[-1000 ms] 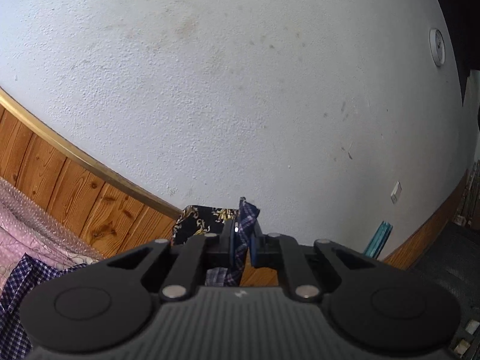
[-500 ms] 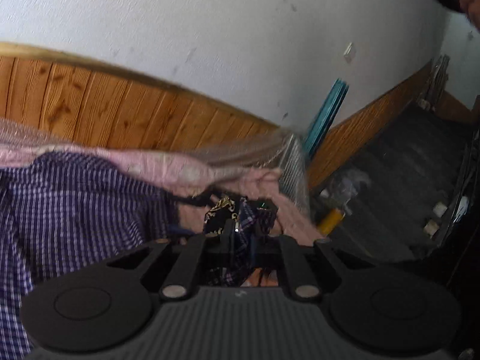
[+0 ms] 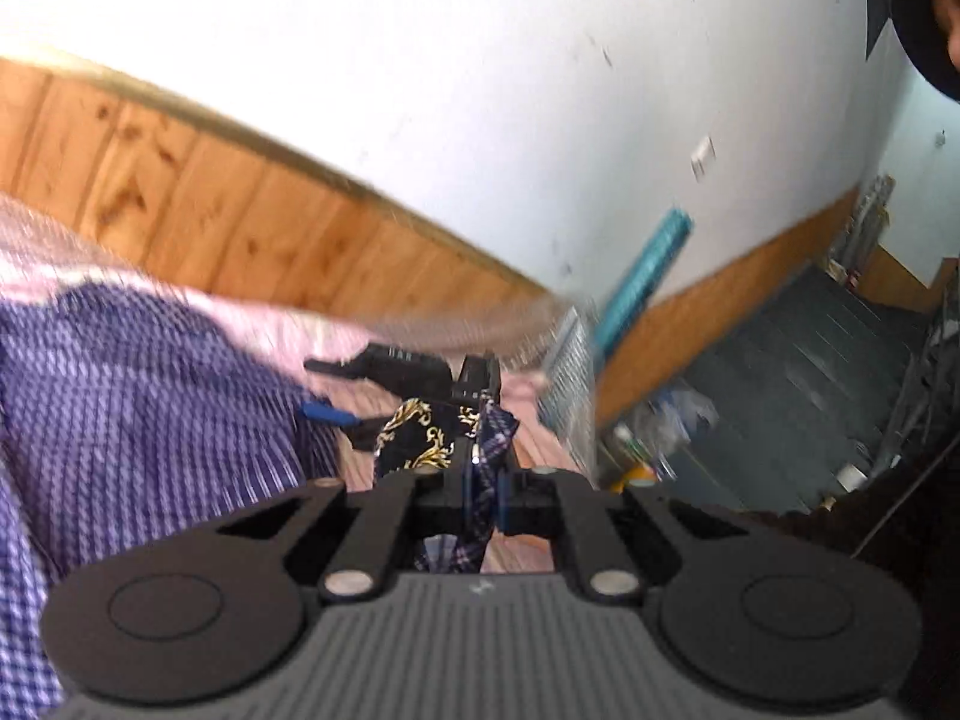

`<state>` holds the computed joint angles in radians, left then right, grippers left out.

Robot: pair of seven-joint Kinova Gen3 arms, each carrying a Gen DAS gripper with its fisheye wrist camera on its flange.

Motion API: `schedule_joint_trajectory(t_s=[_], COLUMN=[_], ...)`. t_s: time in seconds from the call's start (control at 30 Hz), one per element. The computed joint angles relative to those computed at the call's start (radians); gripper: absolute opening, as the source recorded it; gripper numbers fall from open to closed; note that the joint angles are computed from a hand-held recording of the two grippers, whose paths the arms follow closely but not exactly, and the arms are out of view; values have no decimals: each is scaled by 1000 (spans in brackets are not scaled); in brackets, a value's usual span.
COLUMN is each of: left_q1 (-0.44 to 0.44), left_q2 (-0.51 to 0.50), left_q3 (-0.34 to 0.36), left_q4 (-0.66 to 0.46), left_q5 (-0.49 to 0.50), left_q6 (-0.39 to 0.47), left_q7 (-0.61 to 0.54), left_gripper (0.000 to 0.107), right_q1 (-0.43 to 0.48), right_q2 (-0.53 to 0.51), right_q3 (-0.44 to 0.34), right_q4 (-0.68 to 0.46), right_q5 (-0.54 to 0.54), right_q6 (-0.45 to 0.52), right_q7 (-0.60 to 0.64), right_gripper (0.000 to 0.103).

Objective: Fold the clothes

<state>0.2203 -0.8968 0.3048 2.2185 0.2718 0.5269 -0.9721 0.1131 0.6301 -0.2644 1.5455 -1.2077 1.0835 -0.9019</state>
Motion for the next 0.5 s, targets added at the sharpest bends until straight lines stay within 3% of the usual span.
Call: schedule_joint_trajectory(t_s=[0.13,0.33,0.4,0.5], left_q1=[-63,-290,-368,-404], left_q2=[-25,-150,-196,-193], left_q3=[29,28,11,-10], left_q4=[-16,44,73,82], left_q5=[-11,37,37,2], left_q6=[52,51,53,109], left_q7=[31,237,305,335], left_gripper=[8,8,13,14], right_q1=[-41,91,91,74], right_q2=[10,-53,-71,-86], right_q3=[20,1,28,62], right_q4=[-72,126,186,255], right_q5=[78,-8,-2,-1], right_q6=[-20,94,126,151], right_q7=[-66,33,44,54], right_gripper=[57,60,62,62])
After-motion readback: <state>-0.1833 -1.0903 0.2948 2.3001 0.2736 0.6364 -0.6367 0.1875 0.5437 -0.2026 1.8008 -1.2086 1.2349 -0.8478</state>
